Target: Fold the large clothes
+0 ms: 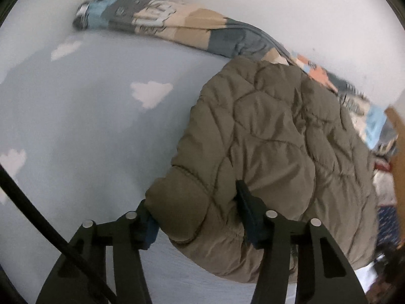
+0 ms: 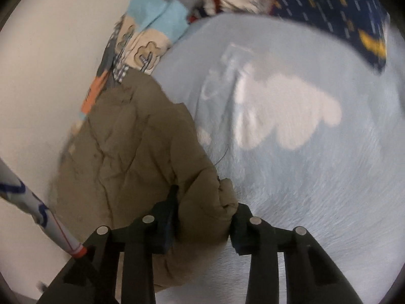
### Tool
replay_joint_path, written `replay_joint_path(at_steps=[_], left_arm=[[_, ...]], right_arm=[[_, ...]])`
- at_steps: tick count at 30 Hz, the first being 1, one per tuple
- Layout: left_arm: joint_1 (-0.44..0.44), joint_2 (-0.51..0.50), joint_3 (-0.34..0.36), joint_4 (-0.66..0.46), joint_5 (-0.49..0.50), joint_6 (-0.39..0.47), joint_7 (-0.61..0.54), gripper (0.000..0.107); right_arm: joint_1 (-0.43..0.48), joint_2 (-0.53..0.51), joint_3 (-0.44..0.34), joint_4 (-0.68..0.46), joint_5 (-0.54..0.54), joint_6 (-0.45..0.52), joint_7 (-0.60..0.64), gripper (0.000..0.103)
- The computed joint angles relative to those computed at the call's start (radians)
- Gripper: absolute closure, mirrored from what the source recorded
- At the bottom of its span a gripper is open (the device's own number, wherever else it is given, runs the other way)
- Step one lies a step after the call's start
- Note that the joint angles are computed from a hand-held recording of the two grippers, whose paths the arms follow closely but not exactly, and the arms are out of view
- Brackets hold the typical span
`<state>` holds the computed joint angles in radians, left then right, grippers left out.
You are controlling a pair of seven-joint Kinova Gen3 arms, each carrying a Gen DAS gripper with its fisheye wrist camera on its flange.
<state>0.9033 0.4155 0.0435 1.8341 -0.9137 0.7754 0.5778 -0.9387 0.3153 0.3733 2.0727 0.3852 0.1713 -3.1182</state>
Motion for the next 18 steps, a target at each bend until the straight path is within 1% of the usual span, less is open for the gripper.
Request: replay_joint_path(at_steps=[2,4,5,6,7,8,12,14,18], left_arm=[[0.002,0.015,0.014,-0.038,0.017,0.058,-0.06,0.057],[0.012,0.032,0.02,-0.077,0.024,0.117,-0.113,0.06],[0.016,0.038,0.021,-0.089,0.026,0.137,-0.133,0.061],[0.024,0.043,0.021,-0.103,0.024,0.161,-0.15,0.062],[0.029,0.043,0.02,-0.109,0.022,0.175,-0.157,0.063],[0.037,0.044,0.019,-0.117,0.017,0.192,-0.165,0.063],[0.057,0.039,0.023,-0.134,-0.005,0.24,-0.179,0.067],[0.065,0.031,0.028,-0.142,-0.015,0.263,-0.186,0.068],[0.071,0.008,0.043,-0.146,-0.026,0.291,-0.184,0.069]], right_arm=[[-0.091,0.016,0.064,-0.042,0.04,0.081,0.019,0.071],[-0.184,0.036,0.132,-0.083,0.055,0.163,0.049,0.073],[-0.221,0.046,0.156,-0.104,0.069,0.203,0.059,0.073],[-0.24,0.053,0.161,-0.122,0.089,0.244,0.055,0.074],[-0.24,0.052,0.148,-0.141,0.101,0.285,0.053,0.074],[-0.224,0.051,0.116,-0.16,0.127,0.325,0.037,0.075],[-0.143,0.041,-0.042,-0.207,0.283,0.448,-0.044,0.077],[-0.144,0.033,-0.073,-0.222,0.328,0.499,-0.061,0.077],[-0.139,0.012,-0.123,-0.247,0.372,0.565,-0.069,0.078]])
